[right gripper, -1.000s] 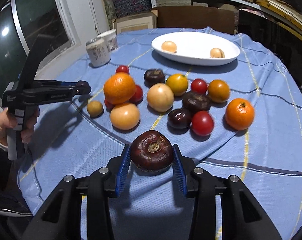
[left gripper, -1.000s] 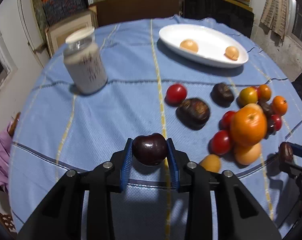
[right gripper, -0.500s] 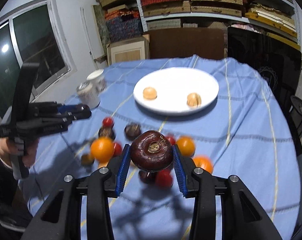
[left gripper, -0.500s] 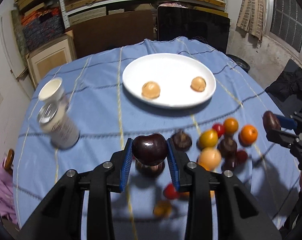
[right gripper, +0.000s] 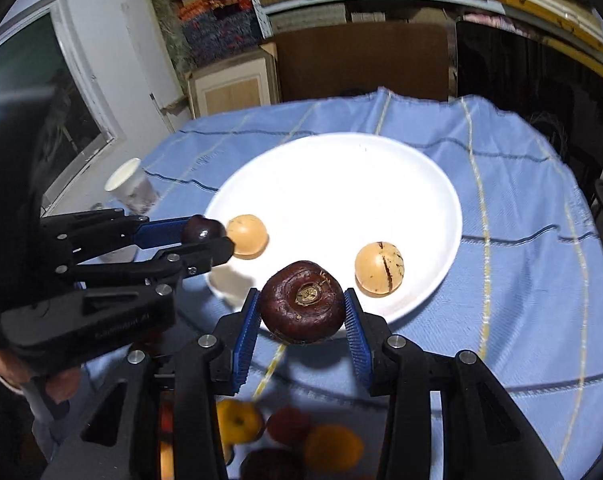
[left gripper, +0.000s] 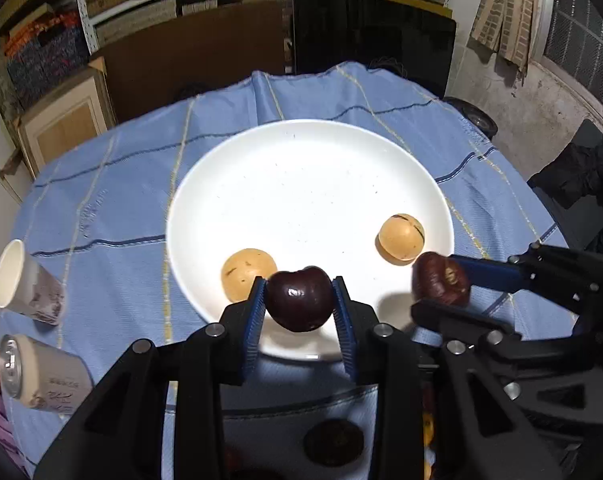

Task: Organize fruits
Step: 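Carry both fruits onto the white plate and open both tools, then grasp the small tan kiwi-like fruit with the left tool while the right tool grasps a red cherry tomato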

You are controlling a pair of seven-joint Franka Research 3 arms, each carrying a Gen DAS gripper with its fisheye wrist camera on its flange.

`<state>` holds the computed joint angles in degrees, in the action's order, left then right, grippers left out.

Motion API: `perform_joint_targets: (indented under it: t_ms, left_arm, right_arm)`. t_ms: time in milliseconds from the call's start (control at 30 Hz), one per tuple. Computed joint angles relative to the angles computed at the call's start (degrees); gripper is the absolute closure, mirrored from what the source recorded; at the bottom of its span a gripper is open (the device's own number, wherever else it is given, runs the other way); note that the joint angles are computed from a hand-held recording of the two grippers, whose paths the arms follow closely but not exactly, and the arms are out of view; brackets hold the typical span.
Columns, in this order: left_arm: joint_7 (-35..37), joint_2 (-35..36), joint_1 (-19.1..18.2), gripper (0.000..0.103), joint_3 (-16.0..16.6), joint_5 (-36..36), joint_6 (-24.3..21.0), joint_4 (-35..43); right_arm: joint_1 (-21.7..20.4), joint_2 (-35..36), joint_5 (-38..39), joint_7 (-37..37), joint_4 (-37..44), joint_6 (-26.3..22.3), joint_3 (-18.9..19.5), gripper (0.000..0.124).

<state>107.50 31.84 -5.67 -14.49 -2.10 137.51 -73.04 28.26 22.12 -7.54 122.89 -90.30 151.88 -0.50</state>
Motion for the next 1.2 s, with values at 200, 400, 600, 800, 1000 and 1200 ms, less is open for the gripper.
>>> perform_joint_targets:
  t_ms: [200, 400, 600, 800, 1000, 1200]
  left_arm:
    - [-2.8, 6.7, -2.6, 0.070, 1.4, 2.8, -4.0, 8.6]
    - [-3.4, 3.8, -2.1, 0.026, 1.6, 4.7, 3.2, 3.6]
    - [-2.5, -1.6, 0.8, 0.024, 0.1, 1.6, 4.0, -3.2]
    - [-0.3, -12.5, 3.8, 0.019, 0.4, -0.5, 11.6, -19.0]
    - [5.9, -24.1, 7.0, 0.012, 0.5, -9.6, 19.8, -35.5]
    - [13.8, -32.0, 5.6, 0.012, 4.2, -20.7, 20.0, -45.3]
  right_arm:
    - [-0.6, 3.3, 2.3, -0.4, 2.7, 0.0, -0.1, 0.080]
    - [0.3, 0.4, 1.3, 2.0, -1.6, 4.0, -1.3, 0.079]
    - [1.1, -6.4, -1.4, 7.4, -10.9, 8.6, -1.9, 0.069]
    - [3.4, -16.0, -15.6, 23.4, -23.4, 13.4, -3.4, 0.059]
    - [1.5, -23.3, -26.0, 35.8, -32.6, 14.9, 0.3, 0.059]
    - [-1.5, -26.6, -30.1, 40.7, -36.6, 14.7, 6.3, 0.054]
